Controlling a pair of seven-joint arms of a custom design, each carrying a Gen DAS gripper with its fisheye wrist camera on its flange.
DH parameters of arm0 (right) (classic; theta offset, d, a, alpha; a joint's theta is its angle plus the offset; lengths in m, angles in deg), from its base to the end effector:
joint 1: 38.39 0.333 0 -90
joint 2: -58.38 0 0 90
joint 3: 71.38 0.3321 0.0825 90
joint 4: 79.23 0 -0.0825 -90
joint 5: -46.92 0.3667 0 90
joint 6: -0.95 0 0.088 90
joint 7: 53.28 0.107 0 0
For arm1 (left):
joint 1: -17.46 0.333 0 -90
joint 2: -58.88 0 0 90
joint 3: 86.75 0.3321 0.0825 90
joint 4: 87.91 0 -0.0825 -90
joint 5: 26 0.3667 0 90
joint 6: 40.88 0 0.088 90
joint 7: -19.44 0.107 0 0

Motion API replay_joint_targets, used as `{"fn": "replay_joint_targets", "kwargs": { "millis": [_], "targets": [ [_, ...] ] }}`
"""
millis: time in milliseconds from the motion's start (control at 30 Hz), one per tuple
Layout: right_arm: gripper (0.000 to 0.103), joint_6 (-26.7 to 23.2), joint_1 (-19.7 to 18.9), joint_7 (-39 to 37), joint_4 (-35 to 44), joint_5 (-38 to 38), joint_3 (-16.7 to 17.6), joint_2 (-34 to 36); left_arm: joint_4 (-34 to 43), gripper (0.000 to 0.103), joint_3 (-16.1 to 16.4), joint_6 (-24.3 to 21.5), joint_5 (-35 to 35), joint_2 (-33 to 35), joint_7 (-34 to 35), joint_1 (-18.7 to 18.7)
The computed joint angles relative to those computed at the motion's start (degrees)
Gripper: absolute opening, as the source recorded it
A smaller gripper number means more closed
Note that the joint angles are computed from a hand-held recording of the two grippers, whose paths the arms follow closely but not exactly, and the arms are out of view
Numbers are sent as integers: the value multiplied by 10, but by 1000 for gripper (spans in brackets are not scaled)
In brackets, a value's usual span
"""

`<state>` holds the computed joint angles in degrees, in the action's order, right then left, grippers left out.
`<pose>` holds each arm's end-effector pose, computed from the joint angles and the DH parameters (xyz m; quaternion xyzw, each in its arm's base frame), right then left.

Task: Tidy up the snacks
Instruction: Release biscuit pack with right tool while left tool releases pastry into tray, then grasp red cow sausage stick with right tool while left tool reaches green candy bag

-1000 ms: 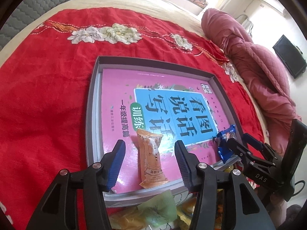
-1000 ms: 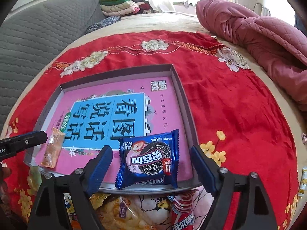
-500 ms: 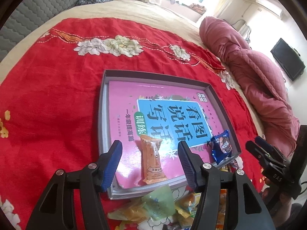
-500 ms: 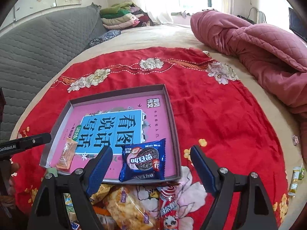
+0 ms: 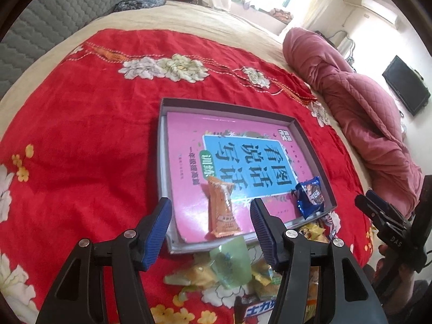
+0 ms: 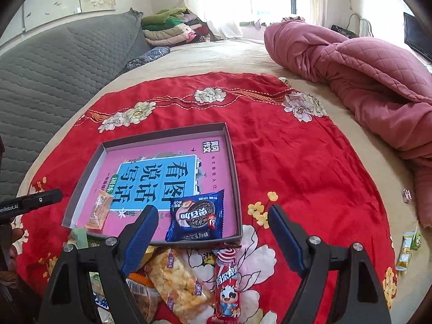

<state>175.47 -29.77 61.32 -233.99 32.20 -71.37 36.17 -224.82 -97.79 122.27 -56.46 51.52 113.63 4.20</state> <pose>0.4044 0.0813 0.4619 -0.6490 0.6703 -0.2191 0.2853 0.4683 -0.1843 0.4564 -0.6591 0.6849 -0.3066 0.0511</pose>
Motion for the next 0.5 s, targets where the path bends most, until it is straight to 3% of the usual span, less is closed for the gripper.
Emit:
{"fn": "replay_joint_targets", "kwargs": {
  "millis": [500],
  "targets": [
    [83,-6,32,-34,-38,29,-27,-44,-45,63,14,-55,-44,-36,15,-3]
  ]
}}
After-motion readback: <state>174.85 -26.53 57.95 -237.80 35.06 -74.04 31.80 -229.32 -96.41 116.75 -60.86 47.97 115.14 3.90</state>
